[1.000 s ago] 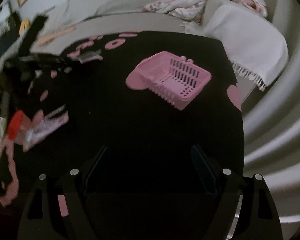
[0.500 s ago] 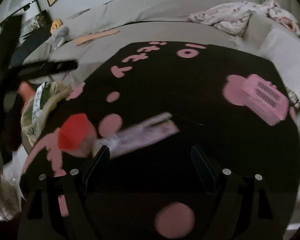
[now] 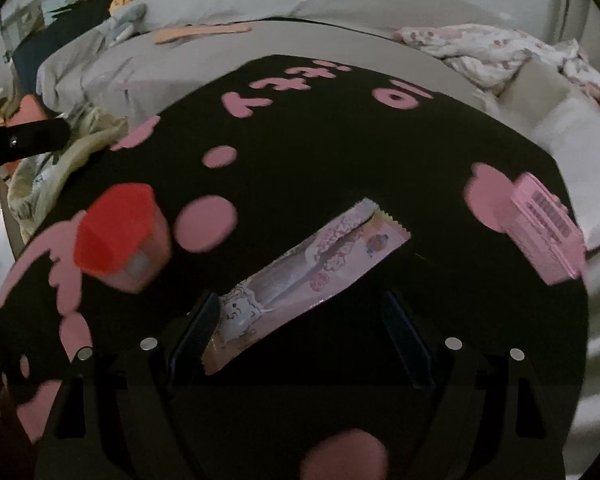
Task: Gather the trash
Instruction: 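Grasp the pink-white candy wrapper with the right tool while the left holds the scoop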
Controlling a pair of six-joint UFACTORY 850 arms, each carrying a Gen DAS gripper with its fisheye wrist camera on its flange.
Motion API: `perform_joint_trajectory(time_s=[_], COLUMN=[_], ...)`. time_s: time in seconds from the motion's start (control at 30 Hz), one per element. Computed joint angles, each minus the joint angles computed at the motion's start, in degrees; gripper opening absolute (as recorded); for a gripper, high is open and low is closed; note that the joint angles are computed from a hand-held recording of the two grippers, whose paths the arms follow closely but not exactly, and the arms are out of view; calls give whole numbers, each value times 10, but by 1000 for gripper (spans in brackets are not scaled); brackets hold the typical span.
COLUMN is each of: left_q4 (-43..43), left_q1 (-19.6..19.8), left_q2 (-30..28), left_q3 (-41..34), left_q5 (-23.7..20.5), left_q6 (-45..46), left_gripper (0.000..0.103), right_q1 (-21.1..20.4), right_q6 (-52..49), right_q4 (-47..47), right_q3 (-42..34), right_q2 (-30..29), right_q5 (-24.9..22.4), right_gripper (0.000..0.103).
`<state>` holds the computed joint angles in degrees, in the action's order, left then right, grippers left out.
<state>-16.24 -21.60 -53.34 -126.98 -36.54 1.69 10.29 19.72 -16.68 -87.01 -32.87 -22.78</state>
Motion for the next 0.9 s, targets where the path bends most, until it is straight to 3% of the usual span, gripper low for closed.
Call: perform_joint_trajectory(time_s=[0.07, 0.17, 0.37, 0.53, 0.6, 0.73, 0.8, 0.9], left_q4=[-12, -42, -56, -40, -36, -36, -36, -42], left_q1=[-1, -3, -15, -23, -25, -24, -23, -22], left_q2=[8, 20, 32, 40, 44, 51, 53, 57], left_q3=[14, 36, 59, 70, 76, 88, 92, 102], left_q5=[4, 9, 16, 33, 37, 39, 38, 38], left_q6=[9, 36, 50, 46, 44, 42, 41, 44], left_gripper=[47, 47, 47, 47, 47, 47, 47, 47], right_q1=[-8, -28, -52, -55, -53, -50, -46, -47], right_q6=[60, 96, 41, -2, 41, 71, 74, 0], right_q4=[-65, -90, 18, 138, 108, 65, 42, 103], right_q3=[22, 58, 120, 117, 105, 53, 34, 27], right_q2=[16, 44, 99, 87, 76, 38, 25, 23], right_q5=[-5, 8, 63, 65, 72, 49, 35, 36], right_gripper=[79, 79, 79, 79, 79, 58, 41, 19])
